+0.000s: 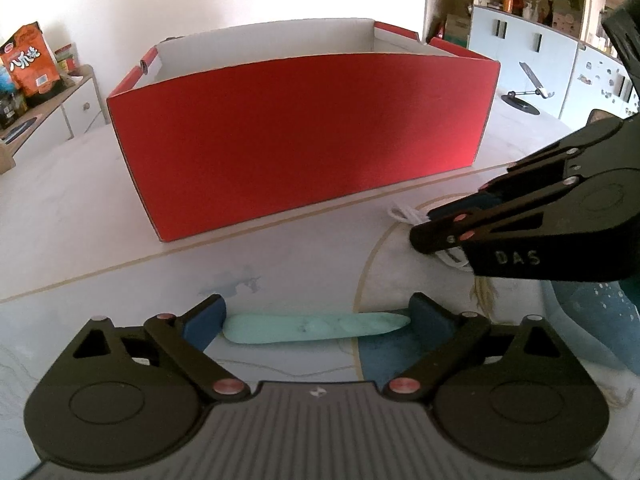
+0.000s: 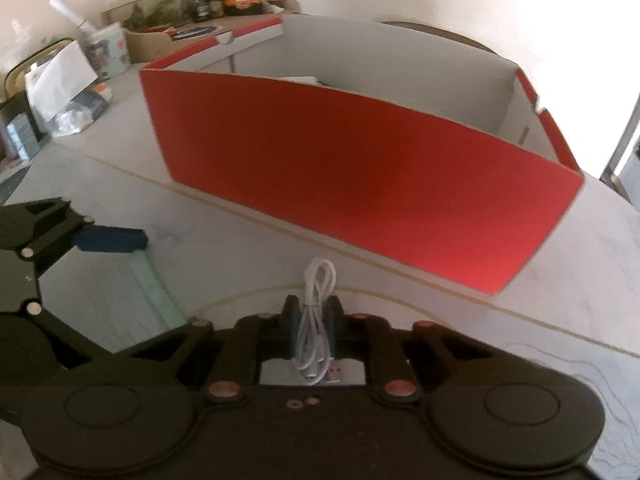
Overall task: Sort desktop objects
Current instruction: 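Grasp the mint-green stick with left gripper while right grasps the white USB cable, then carry the green stick and white cable up over the red box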
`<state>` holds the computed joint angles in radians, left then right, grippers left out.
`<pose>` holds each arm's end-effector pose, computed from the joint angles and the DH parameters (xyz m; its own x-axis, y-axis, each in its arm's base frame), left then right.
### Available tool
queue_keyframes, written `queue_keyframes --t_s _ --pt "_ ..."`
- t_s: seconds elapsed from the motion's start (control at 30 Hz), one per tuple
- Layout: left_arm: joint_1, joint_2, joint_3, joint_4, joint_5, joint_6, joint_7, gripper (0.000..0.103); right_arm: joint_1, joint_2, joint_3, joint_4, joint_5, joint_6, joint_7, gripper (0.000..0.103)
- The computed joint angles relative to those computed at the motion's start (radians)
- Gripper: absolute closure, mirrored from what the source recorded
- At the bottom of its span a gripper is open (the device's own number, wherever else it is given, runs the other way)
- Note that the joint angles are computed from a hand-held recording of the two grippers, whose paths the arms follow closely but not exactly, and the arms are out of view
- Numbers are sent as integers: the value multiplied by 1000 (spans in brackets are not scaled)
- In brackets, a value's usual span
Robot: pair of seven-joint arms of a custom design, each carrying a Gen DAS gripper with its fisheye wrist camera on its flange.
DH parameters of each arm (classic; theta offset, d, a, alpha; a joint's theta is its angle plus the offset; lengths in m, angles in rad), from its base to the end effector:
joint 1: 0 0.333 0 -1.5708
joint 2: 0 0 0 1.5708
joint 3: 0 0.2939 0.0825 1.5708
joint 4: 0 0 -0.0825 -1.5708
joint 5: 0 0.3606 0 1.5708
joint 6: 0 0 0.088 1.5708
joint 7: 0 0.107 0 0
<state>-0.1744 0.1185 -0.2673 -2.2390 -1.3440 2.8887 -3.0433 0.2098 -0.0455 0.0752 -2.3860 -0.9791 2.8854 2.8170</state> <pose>0.5018 -0.1730 0.3388 -0.7498 -0.6614 -0.0172 -0.4637 0.5439 -0.6993 0.4646 0.1864 0.3741 -0.0664 -0.9978 -0.0068 -0.7721 0.0556 -0.6331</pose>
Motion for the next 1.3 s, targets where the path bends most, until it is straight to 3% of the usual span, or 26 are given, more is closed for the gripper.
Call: queue_keyframes --t_s 0.33,0.83,1.3 --pt "-2 -26 8 -20 39 -2 -62 5 -24 -69 19 -57 -29 -7 97 91" --pt "-36 -134 45 -48 87 -33 -164 5 -80 -200 95 -131 38 -6 100 91" --pt "-75 -255 98 -65 169 -84 -288 5 -115 -347 170 -166 174 -28 24 91"
